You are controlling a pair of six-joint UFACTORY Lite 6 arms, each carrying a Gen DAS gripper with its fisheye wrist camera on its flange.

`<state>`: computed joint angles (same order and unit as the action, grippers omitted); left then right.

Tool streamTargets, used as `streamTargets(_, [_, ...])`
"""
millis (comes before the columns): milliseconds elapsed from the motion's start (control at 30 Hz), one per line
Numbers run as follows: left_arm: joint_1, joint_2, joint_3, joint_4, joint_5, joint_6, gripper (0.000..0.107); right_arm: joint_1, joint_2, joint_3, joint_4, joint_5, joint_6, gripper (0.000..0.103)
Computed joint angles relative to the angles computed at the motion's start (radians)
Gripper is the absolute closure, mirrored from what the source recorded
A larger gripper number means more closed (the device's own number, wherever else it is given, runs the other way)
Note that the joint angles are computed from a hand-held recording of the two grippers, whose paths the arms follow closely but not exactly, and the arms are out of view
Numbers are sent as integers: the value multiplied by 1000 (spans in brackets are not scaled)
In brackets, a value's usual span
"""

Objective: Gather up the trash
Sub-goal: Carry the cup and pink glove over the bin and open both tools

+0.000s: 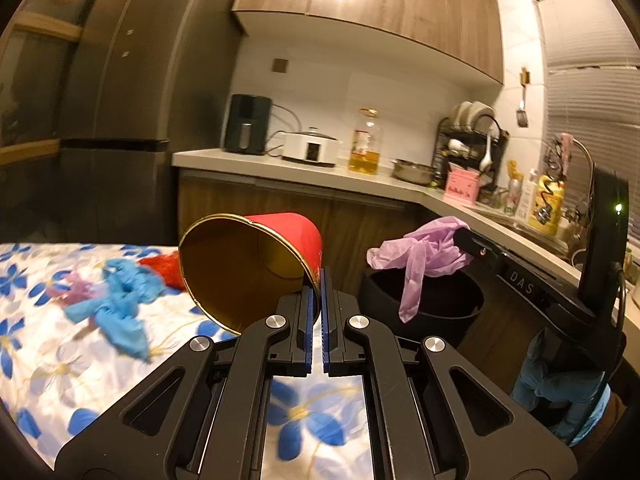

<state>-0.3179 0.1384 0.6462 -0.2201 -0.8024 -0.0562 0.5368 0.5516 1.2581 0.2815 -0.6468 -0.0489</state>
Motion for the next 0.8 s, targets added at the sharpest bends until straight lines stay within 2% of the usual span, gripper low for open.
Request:
streamTargets(533, [-96, 296, 425, 16, 138, 65, 105, -157, -52, -47, 9, -23, 35, 100])
streamTargets(800, [-121, 457, 670, 66, 215, 52, 105, -201, -9, 10, 24, 0, 29, 100])
